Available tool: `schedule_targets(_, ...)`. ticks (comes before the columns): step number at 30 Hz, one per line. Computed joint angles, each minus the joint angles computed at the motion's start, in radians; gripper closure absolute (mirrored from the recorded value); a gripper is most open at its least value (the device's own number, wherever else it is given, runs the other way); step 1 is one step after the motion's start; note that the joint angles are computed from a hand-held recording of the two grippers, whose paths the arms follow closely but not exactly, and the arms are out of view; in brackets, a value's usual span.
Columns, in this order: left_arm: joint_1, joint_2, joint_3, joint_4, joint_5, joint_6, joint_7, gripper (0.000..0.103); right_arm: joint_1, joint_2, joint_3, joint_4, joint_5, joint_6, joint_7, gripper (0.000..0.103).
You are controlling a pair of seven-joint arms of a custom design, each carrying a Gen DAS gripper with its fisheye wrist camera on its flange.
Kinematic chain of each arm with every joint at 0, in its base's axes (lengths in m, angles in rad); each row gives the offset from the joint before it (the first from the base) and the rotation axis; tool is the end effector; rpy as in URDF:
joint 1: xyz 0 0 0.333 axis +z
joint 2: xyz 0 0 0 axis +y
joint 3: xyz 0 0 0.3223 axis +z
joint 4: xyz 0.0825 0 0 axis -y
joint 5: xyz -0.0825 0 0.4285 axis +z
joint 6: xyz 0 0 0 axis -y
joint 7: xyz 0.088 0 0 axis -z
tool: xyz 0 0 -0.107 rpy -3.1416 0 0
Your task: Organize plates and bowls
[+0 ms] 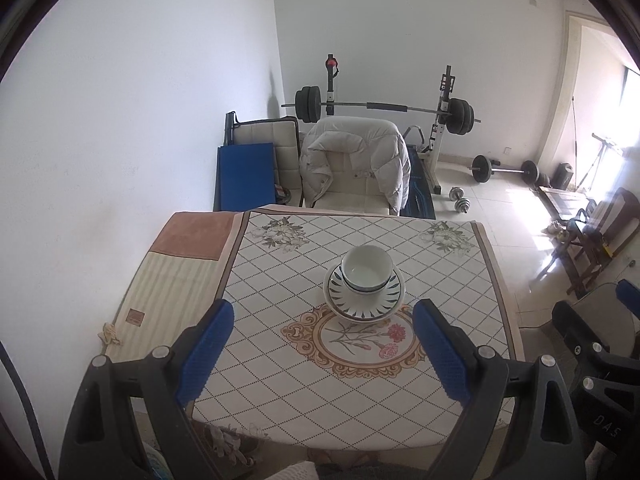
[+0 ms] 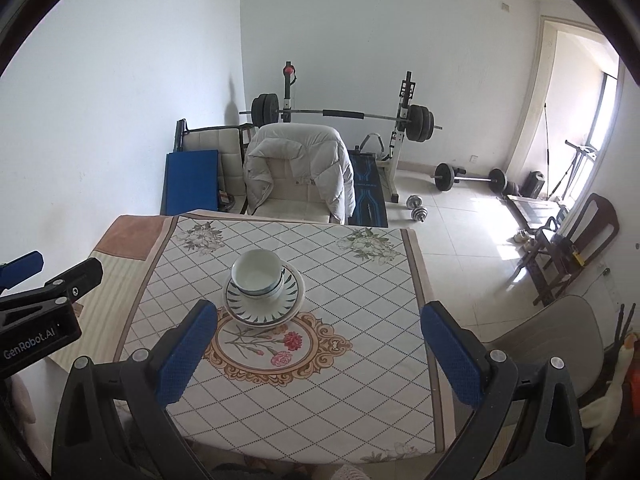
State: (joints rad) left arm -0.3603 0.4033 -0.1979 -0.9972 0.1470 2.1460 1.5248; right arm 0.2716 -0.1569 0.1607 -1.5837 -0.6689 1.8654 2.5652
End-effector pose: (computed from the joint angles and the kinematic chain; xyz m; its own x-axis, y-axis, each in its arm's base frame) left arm 0.6573 -0.3528 0.7361 -0.4643 -0.8849 -0.0360 -0.6340 0.3604 -0.6842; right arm 0.5306 0.2030 0.7642 -0.4998 -0.8649 0.0464 -0.6123 0.3149 -0.7252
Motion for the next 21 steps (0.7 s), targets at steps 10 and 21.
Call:
schedule_targets(10,0.057,-0.123,-0.012,-0.184,-0.055,0.072,0.031,0.008,0.065,0.038,0.047,0.107,-0.068,-0.178,0.035,0.000)
schedule_targets(21,0.091,-0.162,-0.013,-0.249,-0.081,0.131,0.035,0.004,0.112,0.087,0.033,0.165,-0.098,-0.237,0.057,0.000)
